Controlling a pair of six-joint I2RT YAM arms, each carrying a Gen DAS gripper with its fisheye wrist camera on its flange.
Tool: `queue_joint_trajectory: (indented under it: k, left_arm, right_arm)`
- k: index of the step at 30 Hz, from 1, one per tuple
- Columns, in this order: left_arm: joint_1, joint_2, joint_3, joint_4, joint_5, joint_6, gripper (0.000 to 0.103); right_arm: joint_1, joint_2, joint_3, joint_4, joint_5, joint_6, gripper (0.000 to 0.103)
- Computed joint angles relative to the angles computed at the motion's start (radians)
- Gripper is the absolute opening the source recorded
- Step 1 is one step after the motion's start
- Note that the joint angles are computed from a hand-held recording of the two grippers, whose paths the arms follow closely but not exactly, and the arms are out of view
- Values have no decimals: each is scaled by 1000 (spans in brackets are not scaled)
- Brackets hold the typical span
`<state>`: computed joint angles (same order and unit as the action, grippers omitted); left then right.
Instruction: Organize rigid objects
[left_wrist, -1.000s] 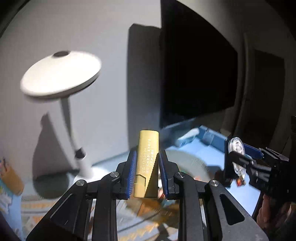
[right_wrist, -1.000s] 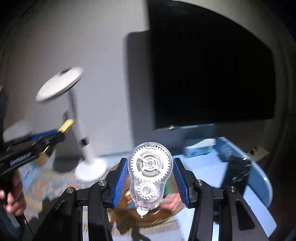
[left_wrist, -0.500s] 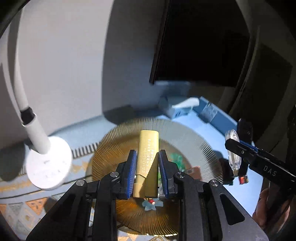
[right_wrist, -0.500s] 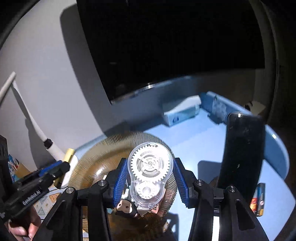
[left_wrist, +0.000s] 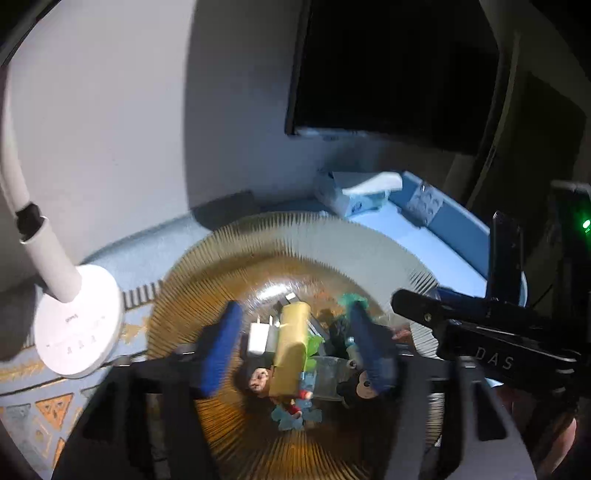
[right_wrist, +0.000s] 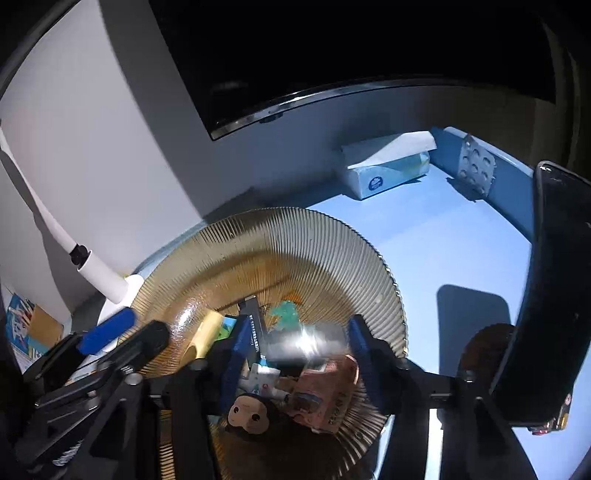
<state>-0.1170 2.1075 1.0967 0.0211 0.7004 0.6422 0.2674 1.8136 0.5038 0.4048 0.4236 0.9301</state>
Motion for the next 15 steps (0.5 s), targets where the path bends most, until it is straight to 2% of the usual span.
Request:
queue_joint_trajectory:
  k: [2,7,15]
  left_arm:
    - [35,-33,-8,-14,29,12,65]
    - [155,-111,16,-143,124,51,65]
    - [382,-267,8,-285,278,191,66]
  right_arm:
    - [37,-59,-32,-17,58,23,63]
    - [146,-209,-73,-129,155,99,64]
    - [402,-293,75,-409,321,196,65]
